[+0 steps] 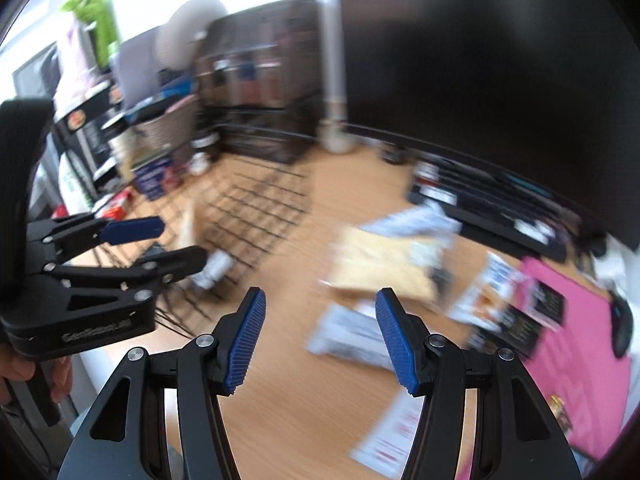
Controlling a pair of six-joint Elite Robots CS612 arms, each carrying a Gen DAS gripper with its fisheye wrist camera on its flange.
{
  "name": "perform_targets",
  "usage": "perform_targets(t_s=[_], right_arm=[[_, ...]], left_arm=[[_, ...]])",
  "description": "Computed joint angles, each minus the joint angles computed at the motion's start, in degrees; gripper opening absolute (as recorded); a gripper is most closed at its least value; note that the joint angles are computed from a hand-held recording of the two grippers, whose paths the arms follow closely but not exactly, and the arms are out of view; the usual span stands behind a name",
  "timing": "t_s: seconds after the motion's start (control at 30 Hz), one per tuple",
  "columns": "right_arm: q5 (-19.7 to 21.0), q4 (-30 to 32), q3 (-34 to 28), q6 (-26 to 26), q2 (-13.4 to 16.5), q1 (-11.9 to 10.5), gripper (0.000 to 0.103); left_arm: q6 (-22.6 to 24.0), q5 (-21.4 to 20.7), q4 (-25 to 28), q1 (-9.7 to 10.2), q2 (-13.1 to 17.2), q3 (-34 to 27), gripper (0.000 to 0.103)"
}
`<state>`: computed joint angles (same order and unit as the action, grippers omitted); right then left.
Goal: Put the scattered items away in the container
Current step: 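Move both grippers back over the remaining sachets on the desk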
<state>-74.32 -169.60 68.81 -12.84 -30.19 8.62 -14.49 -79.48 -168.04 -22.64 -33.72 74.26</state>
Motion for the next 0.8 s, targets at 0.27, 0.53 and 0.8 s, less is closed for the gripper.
perform_targets(t_s=[0.27, 0.53, 0.8], right_arm=[[-2.53, 0.38, 4.75, 2.40, -1.32, -4.22, 0.057], [-2.78, 3.94, 3.38, 3.23, 1.01, -5.79, 0.057], [-3.57, 8.56, -0.19, 1.22, 3.42, -4.74, 0.057]], left_arm=[[4.03, -3.62, 6.81, -3.22, 4.73, -7.23, 0.065], [4.96, -2.24, 14.41, -3.31, 10.38, -17.14, 0.065], [4.05, -0.04, 19.26, -2.10, 14.18, -23.87, 0.065]])
